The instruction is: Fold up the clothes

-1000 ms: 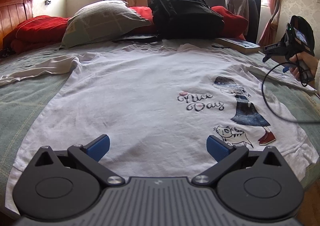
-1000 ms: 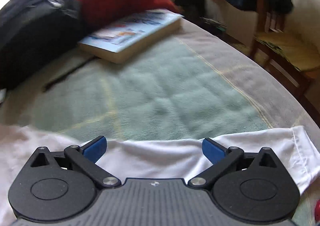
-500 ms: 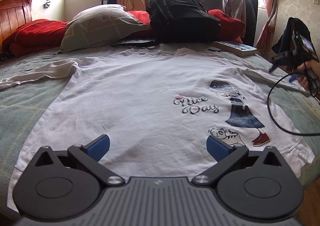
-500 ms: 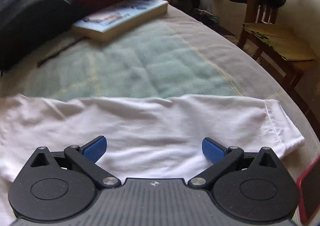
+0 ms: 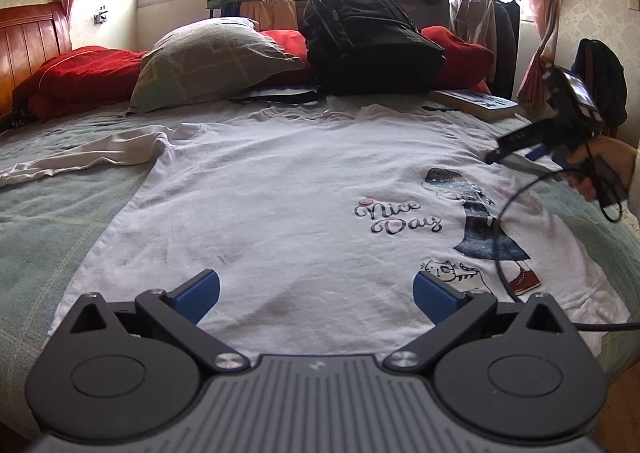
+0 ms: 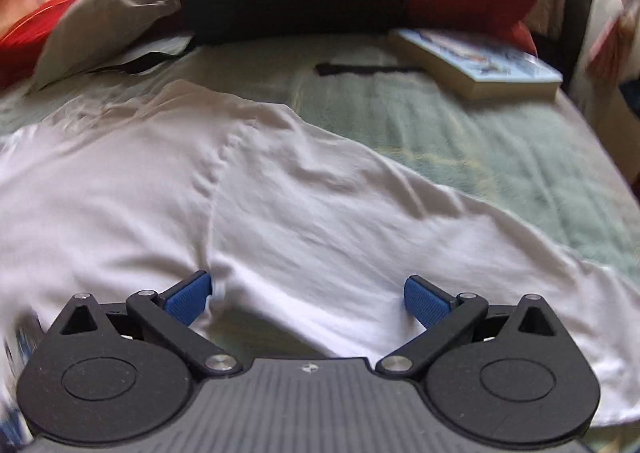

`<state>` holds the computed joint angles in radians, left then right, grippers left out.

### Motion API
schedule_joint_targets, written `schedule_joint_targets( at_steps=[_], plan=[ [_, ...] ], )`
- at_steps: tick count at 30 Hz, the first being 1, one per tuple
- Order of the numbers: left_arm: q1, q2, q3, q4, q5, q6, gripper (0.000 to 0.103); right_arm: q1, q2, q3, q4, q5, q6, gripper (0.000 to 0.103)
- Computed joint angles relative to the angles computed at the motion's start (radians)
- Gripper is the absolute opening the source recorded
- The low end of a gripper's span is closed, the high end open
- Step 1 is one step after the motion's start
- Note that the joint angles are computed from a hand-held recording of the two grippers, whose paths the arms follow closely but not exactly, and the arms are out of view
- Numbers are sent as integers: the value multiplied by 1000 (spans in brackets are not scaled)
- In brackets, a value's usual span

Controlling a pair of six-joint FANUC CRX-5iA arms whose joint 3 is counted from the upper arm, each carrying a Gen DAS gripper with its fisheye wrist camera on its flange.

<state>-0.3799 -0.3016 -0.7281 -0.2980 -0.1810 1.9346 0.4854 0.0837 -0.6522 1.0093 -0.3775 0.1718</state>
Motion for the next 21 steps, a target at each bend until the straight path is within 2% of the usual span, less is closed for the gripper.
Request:
schedule_joint_targets(
  at_steps=[4, 6, 10, 11, 13, 15, 16, 17, 19, 21],
  plan=[
    [23, -6, -48, 135, 51, -147, 102, 34, -41, -7, -96, -88, 81, 103],
    [25, -12, -58, 155, 59, -172, 102, 33, -69, -29, -37, -56, 23, 103],
    [9, -21, -28, 48, 24, -53, 102, 31, -92, -58, 105, 63, -34, 103],
    [2, -23, -19, 13, 12, -17, 102, 46, -81, -54, 129, 61, -8, 103],
    [-10, -28, -5, -40, -6, 38, 102, 100, -47, -34, 106, -3, 96, 103],
    [-9, -34, -9, -39, -3, 34, 102, 121, -43, -56, 125, -32, 136, 103],
    [-8, -36, -13, -33, 0, 27, 102, 109, -63, -88, 178, -20, 96, 103],
    [-4, -37, -18, -20, 6, 13, 102, 109, -87, -110, 179, -31, 79, 103],
    [7, -40, -36, 31, 26, -42, 102, 126, -136, -138, 124, -75, 97, 103],
    [14, -42, -55, 83, 46, -101, 102, 118, -195, -170, 103, -70, 103, 103]
  ],
)
